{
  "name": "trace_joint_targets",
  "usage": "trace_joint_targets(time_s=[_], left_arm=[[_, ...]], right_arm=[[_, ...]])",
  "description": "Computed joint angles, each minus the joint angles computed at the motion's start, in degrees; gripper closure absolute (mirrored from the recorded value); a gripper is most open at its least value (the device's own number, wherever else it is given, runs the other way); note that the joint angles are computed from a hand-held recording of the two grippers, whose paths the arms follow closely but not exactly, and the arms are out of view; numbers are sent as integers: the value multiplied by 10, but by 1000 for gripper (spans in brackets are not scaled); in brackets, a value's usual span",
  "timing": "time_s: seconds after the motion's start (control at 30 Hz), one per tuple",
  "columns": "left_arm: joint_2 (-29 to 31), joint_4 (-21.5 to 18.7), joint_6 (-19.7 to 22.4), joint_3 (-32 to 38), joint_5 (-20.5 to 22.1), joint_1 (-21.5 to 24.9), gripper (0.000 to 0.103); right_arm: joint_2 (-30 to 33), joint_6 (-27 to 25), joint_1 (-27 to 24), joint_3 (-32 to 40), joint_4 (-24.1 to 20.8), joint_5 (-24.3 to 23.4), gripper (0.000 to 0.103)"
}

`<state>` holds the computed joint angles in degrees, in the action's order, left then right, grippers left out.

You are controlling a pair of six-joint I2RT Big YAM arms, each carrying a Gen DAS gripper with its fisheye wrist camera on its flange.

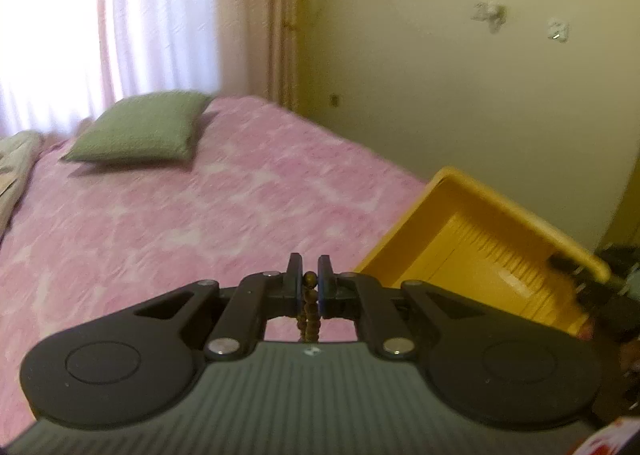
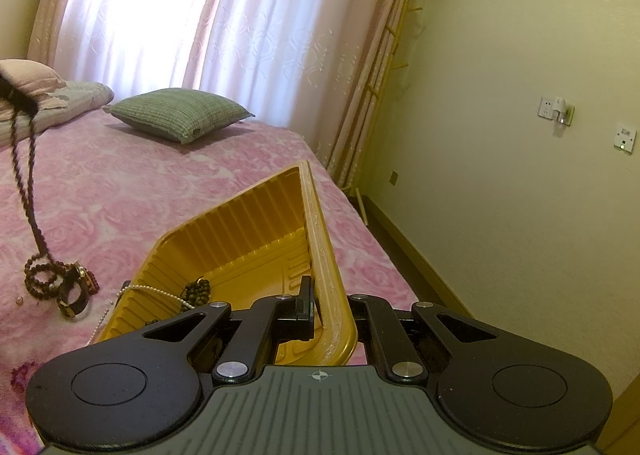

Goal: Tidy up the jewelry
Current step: 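Carry the brown bead strand into the yellow tray with the left tool and release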

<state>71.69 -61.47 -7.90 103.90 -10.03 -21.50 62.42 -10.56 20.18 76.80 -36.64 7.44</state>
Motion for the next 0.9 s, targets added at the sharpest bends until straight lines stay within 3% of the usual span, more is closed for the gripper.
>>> trace_joint_targets(time_s=[0.47,0.9], left_arm=[[106,23,9,149,30,-85,97],[170,-7,7,153,68,-106,97]], right_arm=[[-2,4,-5,2,-5,-7,97],[1,21,-12,2,-9,-11,97]])
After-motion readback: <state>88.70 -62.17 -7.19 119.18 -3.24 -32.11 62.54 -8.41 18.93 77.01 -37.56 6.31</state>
